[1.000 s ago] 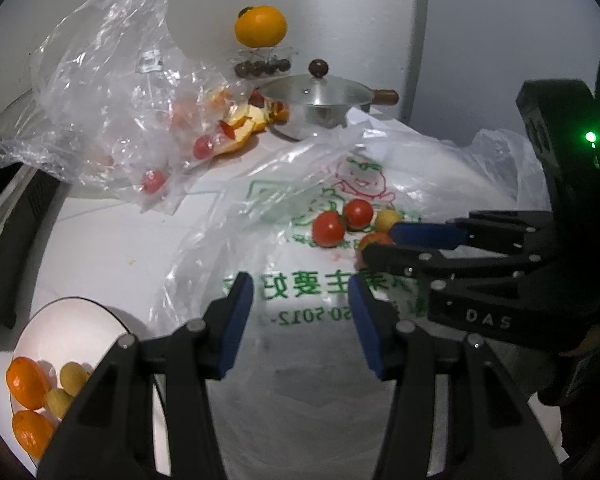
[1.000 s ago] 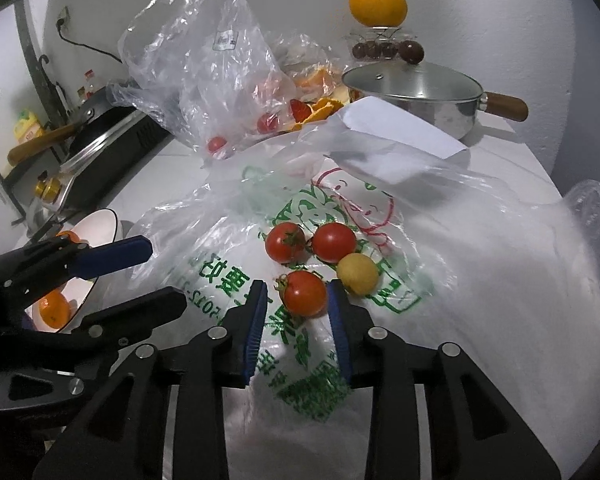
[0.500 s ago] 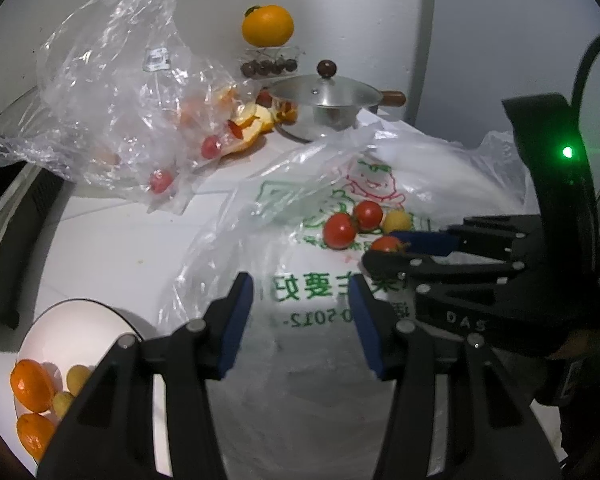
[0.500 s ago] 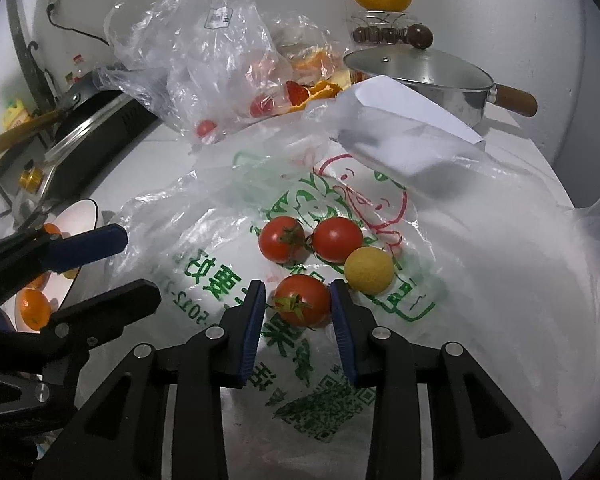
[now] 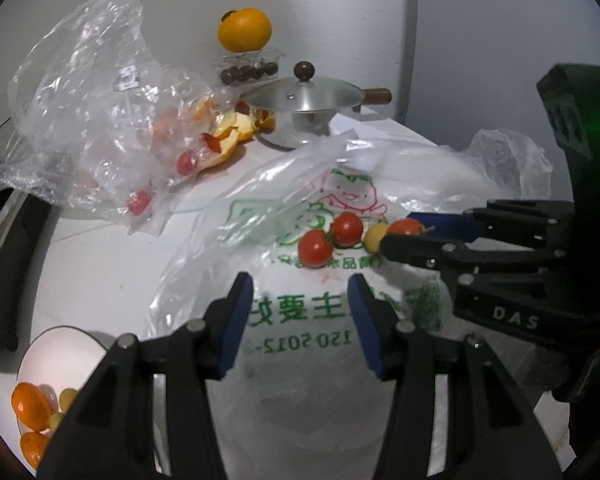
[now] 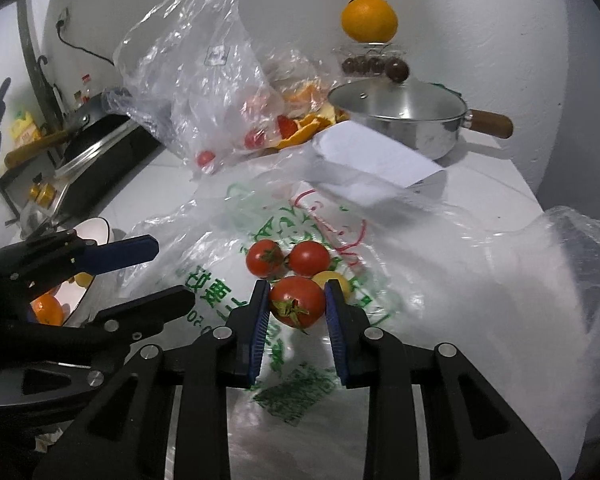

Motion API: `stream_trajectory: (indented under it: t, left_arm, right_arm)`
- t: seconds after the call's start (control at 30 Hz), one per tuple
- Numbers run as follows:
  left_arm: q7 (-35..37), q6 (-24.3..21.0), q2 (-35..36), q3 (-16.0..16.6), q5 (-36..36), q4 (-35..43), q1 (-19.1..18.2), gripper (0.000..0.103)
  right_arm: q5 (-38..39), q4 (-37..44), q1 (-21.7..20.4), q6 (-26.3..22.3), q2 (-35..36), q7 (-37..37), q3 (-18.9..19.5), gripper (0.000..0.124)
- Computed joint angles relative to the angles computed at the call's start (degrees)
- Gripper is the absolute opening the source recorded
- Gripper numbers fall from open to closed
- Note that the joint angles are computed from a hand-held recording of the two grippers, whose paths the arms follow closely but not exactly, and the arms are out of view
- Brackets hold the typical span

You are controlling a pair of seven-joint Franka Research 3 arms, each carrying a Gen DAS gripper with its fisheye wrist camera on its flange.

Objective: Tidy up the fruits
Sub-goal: 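Grasp a cherry tomato with the right tool while the left tool grasps another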

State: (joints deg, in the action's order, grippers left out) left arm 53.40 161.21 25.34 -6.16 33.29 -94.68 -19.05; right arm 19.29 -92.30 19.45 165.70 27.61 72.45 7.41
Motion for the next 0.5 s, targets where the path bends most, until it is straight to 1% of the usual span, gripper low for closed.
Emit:
stream_trajectory:
  t: [0.3,0.5]
  left_arm:
    - [2.3,-3.43,4.51,-0.14,-0.76,6.4,-1.01,0.051]
    - [4.96,-6.41,8.54,0.35,-0.73,12.1,-2.13,0.051]
  right_arm:
    - [3.91,-1.28,-3.19,2.41,-0.67,-3.91,2.34,0.029]
    - [7.07,-1.31,-5.05,2.55,-0.36,-6.75,3.78,0.029]
